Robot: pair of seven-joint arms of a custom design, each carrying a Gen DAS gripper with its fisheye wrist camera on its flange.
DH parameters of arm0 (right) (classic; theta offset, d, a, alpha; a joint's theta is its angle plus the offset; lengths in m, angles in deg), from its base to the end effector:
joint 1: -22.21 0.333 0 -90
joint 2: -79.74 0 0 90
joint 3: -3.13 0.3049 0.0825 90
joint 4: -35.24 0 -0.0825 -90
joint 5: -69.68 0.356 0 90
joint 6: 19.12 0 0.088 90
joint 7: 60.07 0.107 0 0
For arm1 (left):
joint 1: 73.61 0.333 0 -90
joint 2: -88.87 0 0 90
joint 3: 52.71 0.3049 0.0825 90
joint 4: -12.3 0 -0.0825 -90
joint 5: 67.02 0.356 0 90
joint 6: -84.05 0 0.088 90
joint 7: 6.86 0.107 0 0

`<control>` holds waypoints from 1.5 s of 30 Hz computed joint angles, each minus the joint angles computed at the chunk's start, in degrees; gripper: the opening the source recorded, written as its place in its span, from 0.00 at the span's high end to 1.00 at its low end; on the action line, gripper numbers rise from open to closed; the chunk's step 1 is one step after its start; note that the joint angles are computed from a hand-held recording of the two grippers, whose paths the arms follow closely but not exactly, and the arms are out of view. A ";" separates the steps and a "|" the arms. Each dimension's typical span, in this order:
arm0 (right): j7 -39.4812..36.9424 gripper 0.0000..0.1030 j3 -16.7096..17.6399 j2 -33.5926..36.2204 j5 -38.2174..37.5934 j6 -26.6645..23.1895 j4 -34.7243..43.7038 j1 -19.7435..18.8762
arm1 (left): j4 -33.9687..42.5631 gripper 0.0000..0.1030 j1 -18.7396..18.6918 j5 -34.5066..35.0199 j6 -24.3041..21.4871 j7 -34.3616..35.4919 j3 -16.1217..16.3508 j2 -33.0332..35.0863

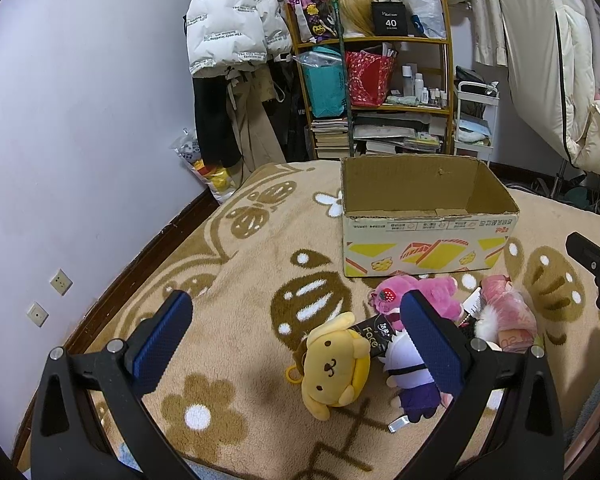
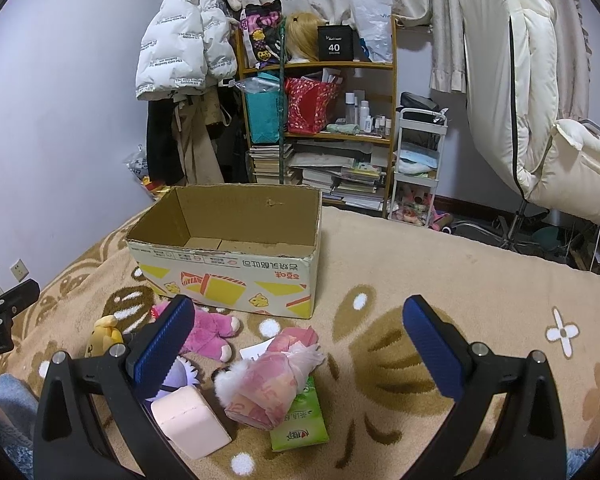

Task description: Organize soft objects

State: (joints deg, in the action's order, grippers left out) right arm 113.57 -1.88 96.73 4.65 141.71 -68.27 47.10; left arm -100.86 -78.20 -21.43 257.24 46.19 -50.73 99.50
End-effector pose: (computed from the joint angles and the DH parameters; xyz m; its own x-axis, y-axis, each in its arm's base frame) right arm 0.5839 0.2630 0.4419 -0.0958 -0.9932 -0.0668 -0.5837 0.1104 -0.8045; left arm 0.6020 -0.0821 0.4663 -0.0713 -0.9823 -0.1732 -0.6187 0.1798 -0.7648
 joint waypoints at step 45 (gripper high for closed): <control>-1.16 0.00 0.19 -0.01 1.16 -0.13 -0.15 0.04 | -0.55 0.00 0.28 -2.27 -0.53 2.97 -0.41 0.46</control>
State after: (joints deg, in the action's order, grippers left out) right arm 112.41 -1.69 96.72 5.81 141.58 -68.42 47.13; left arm -101.41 -77.91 -23.70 256.71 49.16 -51.13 99.96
